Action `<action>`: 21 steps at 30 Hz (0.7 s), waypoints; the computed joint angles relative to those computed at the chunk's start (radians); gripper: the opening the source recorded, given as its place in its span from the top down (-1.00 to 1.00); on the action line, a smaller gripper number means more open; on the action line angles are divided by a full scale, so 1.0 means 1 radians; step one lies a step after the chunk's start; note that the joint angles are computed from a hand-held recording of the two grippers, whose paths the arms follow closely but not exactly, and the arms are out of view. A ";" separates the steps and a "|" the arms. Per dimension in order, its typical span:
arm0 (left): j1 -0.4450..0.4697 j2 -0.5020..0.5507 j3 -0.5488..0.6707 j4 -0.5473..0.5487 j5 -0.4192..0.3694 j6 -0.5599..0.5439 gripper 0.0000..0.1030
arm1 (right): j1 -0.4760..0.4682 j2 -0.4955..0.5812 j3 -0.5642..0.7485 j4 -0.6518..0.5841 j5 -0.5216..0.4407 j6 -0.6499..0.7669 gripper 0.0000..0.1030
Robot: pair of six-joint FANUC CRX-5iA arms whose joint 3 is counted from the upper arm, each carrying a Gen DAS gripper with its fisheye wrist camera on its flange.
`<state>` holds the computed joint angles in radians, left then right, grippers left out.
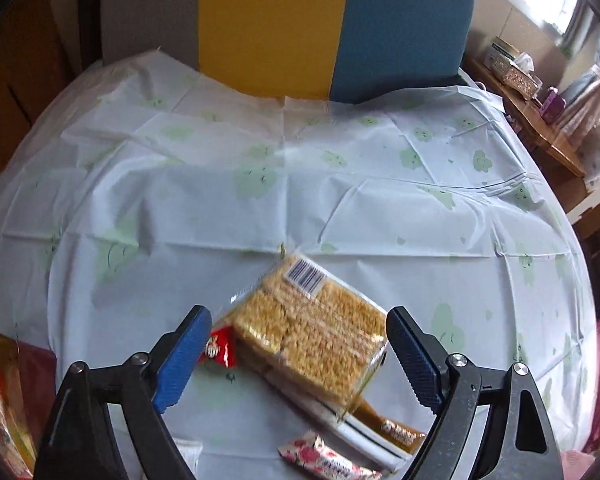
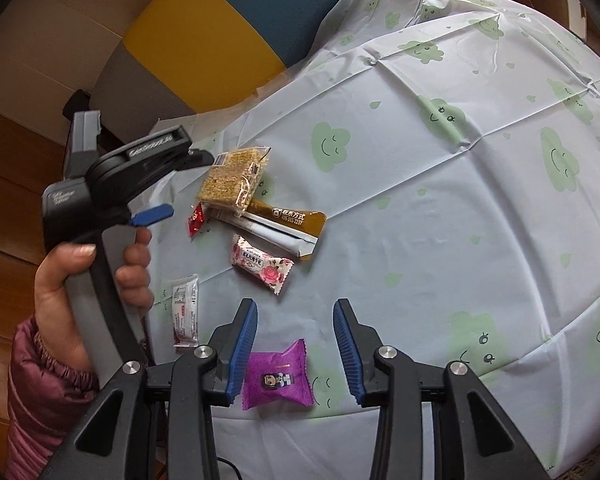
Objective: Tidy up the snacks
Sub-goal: 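Grasp the large rice-crisp block with the left gripper and lift it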
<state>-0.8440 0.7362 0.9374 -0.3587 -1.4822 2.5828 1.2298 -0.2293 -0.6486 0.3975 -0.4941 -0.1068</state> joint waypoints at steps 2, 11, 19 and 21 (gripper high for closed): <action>0.002 0.088 0.138 -0.022 -0.087 -0.098 -0.80 | -0.003 -0.006 -0.004 -0.016 0.021 0.010 0.22; 0.023 0.250 0.327 -0.021 -0.185 -0.307 -0.78 | -0.014 -0.017 -0.007 -0.066 0.062 0.040 0.22; -0.012 0.018 -0.099 0.036 0.066 -0.357 -0.70 | -0.021 -0.004 0.011 -0.125 0.057 0.084 0.22; -0.033 -0.040 -0.188 0.025 0.120 -0.365 -0.66 | -0.019 -0.002 0.011 -0.111 0.050 0.075 0.22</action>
<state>-0.8771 0.6962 0.7490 -0.3338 -1.3618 2.2176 1.2104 -0.2318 -0.6378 0.2861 -0.4443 -0.0316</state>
